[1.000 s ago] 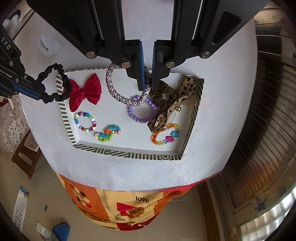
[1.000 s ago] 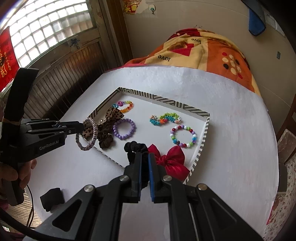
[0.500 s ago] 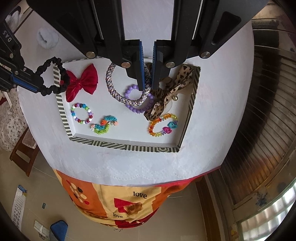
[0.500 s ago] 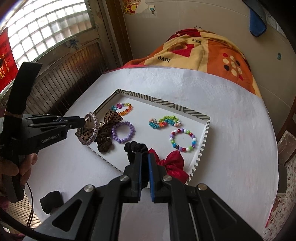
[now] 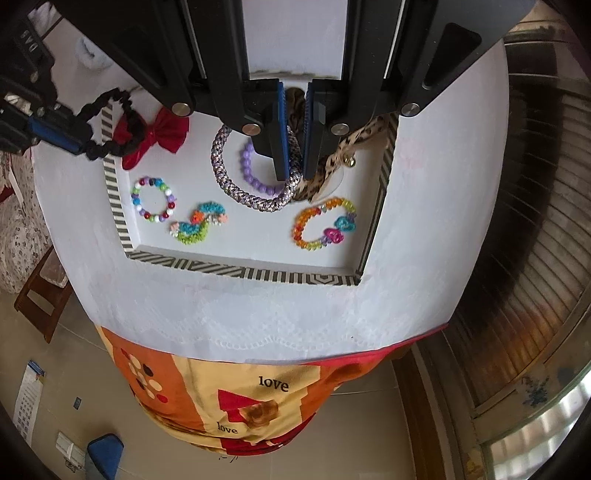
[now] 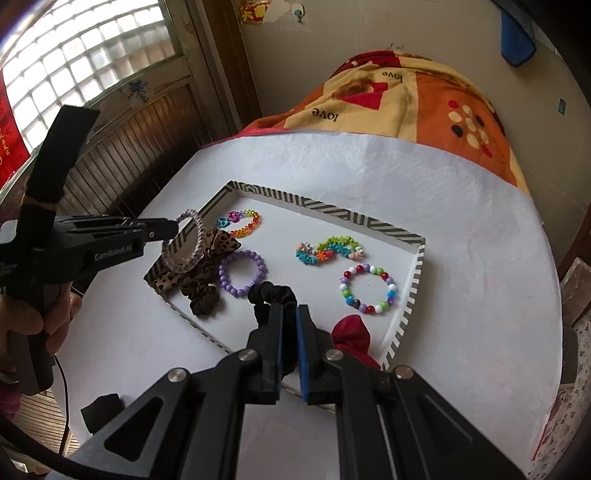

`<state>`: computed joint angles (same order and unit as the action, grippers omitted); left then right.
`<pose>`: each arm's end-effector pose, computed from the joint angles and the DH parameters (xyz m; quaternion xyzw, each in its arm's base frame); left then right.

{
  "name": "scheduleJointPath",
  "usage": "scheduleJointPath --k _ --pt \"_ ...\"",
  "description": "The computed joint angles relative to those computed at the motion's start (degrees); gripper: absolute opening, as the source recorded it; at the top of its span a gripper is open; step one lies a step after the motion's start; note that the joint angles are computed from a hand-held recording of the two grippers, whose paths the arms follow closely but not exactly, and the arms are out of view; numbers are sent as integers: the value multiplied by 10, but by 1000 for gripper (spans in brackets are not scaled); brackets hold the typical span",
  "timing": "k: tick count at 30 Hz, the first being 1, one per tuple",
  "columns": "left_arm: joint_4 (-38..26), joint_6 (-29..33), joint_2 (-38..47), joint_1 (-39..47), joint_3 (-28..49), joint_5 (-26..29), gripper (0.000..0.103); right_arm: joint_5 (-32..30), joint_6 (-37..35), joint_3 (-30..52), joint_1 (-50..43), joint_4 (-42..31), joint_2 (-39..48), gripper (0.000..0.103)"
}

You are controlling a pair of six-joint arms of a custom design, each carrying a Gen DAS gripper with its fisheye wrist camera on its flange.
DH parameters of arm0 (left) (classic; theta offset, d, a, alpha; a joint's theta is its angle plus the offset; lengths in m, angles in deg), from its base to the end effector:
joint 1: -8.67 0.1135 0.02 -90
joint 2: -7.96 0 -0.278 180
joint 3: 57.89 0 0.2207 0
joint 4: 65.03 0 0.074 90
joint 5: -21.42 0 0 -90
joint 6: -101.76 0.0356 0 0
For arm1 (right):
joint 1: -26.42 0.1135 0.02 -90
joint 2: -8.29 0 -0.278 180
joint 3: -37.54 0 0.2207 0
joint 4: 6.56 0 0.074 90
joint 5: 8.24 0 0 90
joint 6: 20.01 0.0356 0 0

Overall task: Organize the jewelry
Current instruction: 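Carry the braided bracelet and black scrunchie over the striped tray, then lower both items into the tray and open both tools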

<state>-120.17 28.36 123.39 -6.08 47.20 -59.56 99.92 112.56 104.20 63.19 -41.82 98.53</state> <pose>0.3871 -0.1077 0.2256 0.2793 0.9334 -0.0734 0.2129 0.2303 0.1583 0.2109 0.0905 0.9478 0.0523 0.3012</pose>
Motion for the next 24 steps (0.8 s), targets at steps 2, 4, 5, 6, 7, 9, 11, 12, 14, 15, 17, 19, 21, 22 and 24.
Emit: scheduleJointPath --k 2,4,5,6,7,9,11,12,14,15,17,19,21,22,24 --pt "-3 -3 12 -4 16 0 0 -9 -5 2 -8 11 11 7" --pt "-3 -5 23 -8 27 -4 0 -20 -11 3 -17 23 21 7" --pt "-6 -7 31 -11 36 -6 0 -25 -15 3 -21 27 25 7" --pt "-7 -9 36 -13 42 -7 0 -28 -16 4 -24 31 30 7" --pt "-9 -11 44 -15 51 -8 0 -32 -18 6 -27 36 36 7" --pt "-13 -14 60 -20 68 -12 0 -41 -22 6 -35 47 46 7" --pt "-17 -17 73 -23 82 -14 0 -49 -26 5 -43 57 53 7" --pt "-19 -19 82 -25 92 -15 0 -54 -26 4 -48 64 56 7" --pt "-23 -24 99 -29 109 -17 0 -66 -25 -1 -60 82 63 7" --pt "-25 -26 106 -30 116 -18 0 -73 -25 -4 -65 93 65 7" --pt "-37 -32 130 -34 144 -18 0 -88 -23 -10 -78 114 74 7" --pt "-46 -37 149 -37 167 -19 0 -107 -24 -12 -92 134 90 7" --pt "-51 -39 165 -40 184 -20 0 -125 -26 -12 -105 149 104 7" --pt "-55 -40 175 -42 197 -20 0 -136 -28 -10 -112 158 114 7" --pt "-65 -45 198 -44 226 -19 0 -151 -30 -7 -123 171 132 7"
